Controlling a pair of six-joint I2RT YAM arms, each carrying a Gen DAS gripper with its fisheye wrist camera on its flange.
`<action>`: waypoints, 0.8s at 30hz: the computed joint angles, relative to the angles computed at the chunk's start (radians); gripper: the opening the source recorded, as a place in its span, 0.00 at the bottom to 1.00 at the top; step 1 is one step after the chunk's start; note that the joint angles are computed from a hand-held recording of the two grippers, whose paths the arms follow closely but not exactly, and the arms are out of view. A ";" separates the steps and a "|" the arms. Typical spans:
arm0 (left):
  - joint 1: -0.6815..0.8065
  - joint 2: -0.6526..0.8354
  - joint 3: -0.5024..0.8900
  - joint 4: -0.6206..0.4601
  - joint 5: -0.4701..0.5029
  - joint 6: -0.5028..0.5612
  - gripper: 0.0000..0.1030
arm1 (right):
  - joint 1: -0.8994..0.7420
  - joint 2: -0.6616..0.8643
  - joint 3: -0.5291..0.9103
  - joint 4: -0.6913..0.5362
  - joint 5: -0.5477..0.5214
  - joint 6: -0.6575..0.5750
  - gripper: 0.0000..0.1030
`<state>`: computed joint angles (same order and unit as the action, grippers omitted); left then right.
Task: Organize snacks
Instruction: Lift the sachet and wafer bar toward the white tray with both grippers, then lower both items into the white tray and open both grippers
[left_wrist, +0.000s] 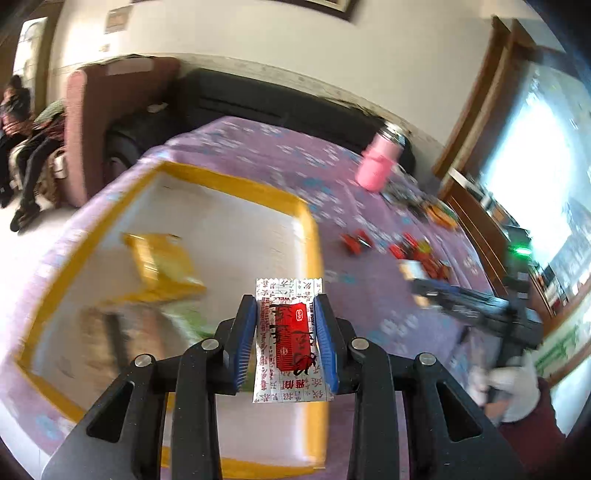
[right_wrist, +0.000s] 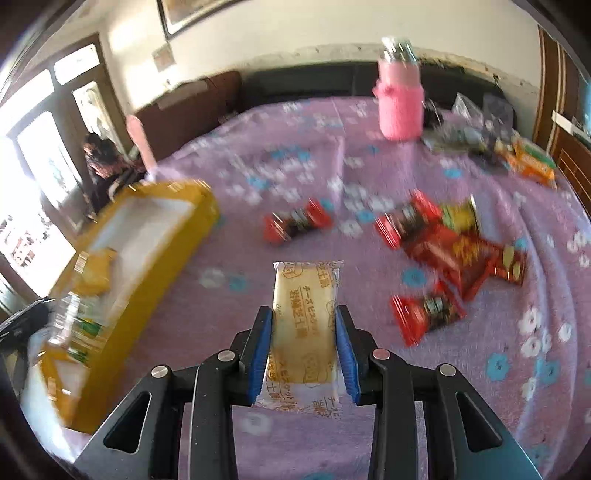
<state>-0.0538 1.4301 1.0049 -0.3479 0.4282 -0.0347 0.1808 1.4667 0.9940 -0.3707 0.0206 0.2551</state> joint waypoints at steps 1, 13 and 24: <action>0.027 0.014 0.018 -0.007 0.006 0.008 0.29 | 0.013 -0.013 0.019 -0.013 -0.004 0.001 0.34; 0.195 0.316 0.306 -0.094 -0.016 0.085 0.29 | 0.283 0.320 0.483 -0.163 -0.092 0.040 0.33; 0.209 0.433 0.382 -0.131 -0.005 0.082 0.30 | 0.353 0.605 0.722 -0.239 -0.094 0.049 0.33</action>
<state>0.1549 1.8629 1.3871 -0.4785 0.4235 0.0470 0.5343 2.0719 1.7164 -0.6096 -0.0734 0.3044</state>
